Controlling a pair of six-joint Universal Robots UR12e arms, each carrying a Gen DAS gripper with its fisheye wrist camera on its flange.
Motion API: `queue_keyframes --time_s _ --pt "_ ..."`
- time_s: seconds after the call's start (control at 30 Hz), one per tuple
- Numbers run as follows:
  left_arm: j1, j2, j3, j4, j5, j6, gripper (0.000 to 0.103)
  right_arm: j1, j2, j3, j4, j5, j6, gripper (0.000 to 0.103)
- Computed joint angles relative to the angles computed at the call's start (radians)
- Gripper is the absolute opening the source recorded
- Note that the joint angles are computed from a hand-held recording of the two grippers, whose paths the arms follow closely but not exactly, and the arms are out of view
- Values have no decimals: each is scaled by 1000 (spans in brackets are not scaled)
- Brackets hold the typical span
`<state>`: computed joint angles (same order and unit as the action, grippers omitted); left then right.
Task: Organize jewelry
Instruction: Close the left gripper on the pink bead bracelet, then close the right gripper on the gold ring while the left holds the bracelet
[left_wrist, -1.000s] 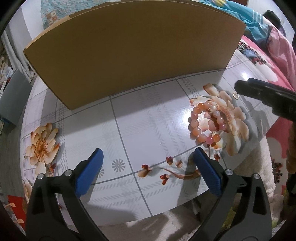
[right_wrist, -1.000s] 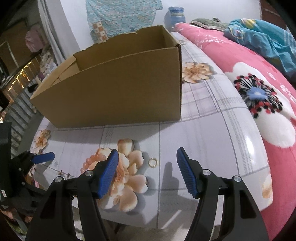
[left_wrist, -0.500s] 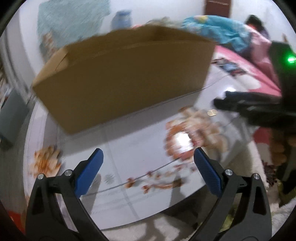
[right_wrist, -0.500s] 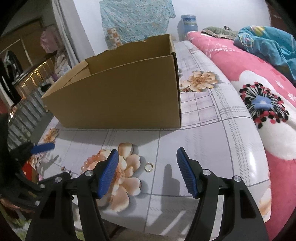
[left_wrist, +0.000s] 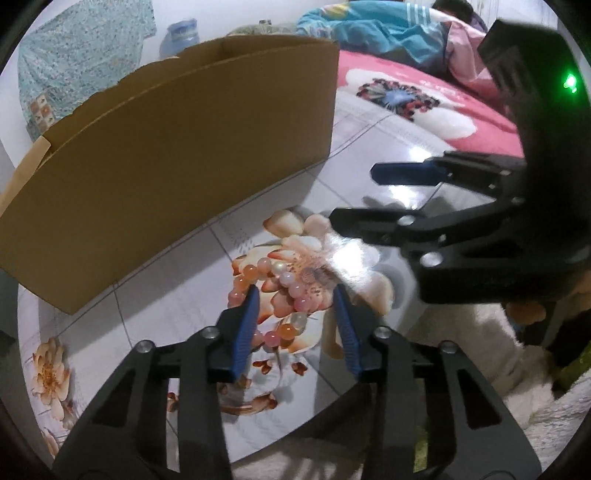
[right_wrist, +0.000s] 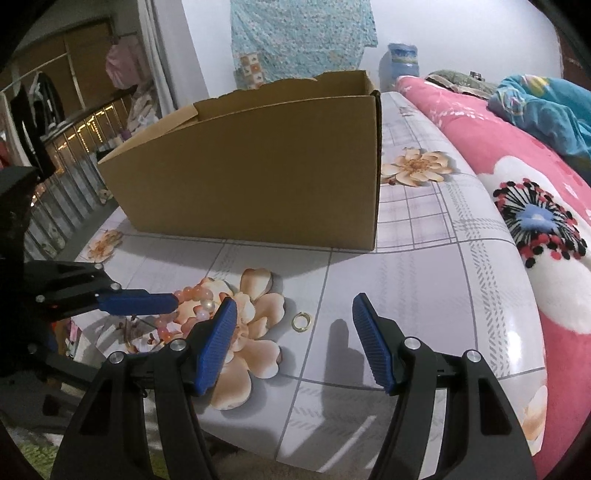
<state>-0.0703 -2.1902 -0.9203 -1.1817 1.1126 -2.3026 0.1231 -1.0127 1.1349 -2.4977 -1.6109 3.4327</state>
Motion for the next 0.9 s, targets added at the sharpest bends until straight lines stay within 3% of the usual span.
queue_keyframes --time_s 0.1,0.33,0.5,0.9 --pt "-3 -8 10 -8 23 11 32 -2 -3 8 -13 6 -3 63" --pt "0 -21 29 -16 -3 4 28 -5 0 2 -5 25 -9 57" --pt "-3 -38 48 2 -9 -21 9 -5 10 -21 36 22 -19 50" --pt "18 -74 96 14 -25 -113 9 3 33 -76 137 -12 -59 28"
